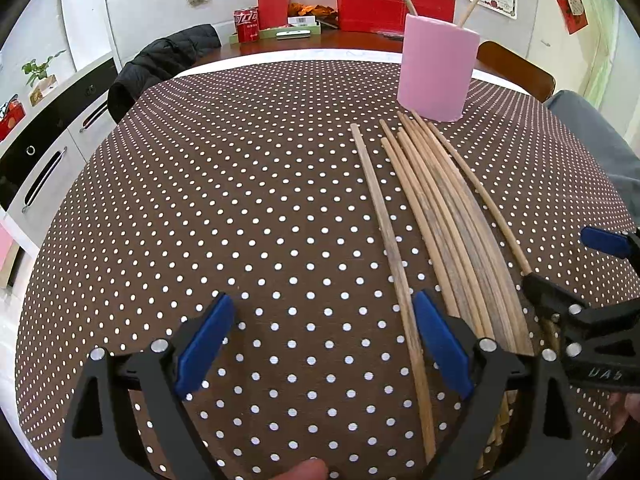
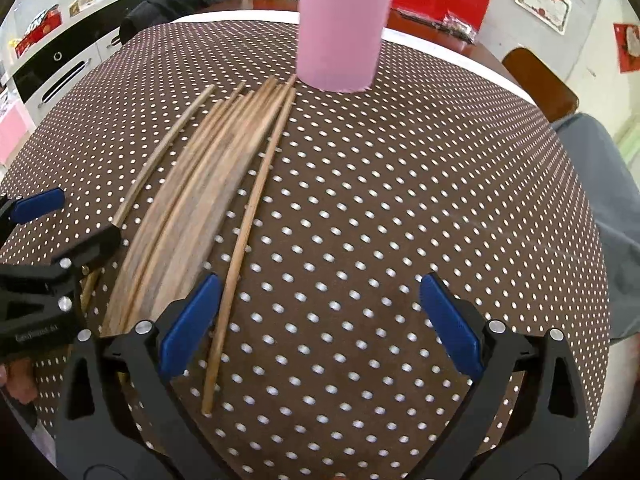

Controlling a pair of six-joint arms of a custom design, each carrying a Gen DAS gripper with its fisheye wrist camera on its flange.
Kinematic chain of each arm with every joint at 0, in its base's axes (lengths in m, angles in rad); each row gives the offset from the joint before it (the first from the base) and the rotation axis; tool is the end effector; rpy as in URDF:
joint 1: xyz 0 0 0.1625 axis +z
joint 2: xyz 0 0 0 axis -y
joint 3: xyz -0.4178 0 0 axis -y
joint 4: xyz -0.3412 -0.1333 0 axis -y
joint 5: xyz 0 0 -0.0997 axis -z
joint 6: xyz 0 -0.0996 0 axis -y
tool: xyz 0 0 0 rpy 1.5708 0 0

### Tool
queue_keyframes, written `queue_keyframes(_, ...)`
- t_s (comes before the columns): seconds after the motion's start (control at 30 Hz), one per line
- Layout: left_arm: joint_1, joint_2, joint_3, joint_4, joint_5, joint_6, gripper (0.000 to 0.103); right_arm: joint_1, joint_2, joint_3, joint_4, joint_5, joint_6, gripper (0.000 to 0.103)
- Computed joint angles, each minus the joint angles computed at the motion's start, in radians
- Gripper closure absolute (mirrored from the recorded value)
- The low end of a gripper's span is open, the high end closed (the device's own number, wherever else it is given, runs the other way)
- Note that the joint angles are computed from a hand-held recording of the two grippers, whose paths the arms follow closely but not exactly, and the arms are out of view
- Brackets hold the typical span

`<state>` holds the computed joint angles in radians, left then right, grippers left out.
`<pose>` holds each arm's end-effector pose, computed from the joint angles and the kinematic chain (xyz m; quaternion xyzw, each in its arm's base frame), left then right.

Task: Organize utensils
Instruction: 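Close the right gripper on a chopstick while the left gripper grasps another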

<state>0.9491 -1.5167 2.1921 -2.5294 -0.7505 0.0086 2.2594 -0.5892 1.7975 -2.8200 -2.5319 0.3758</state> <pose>-0.0675 -0.4481 0.3290 0.2279 0.8806 -0.2425 0.3373 0.4023 -0.4075 0.0227 0.1288 -0.8772 0.2501 0.3890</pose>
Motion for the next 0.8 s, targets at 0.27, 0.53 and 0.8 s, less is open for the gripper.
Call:
queue_keyframes(0.27,0.018,0.111,-0.103,0.007,0.026,0.067,0.013,-0.055,0.055,-0.107,-0.068,0.052,-0.146,0.012)
queue_keyframes(0.53,0.062,0.154,-0.197,0.069,-0.072,0.109,0.022,-0.065,0.075,-0.165,-0.066,0.105,-0.209,0.067)
queue_keyframes(0.8,0.057,0.185,-0.242,0.084,-0.118,0.186,0.092,-0.068,0.068,-0.186,-0.01,0.115,-0.208,0.085)
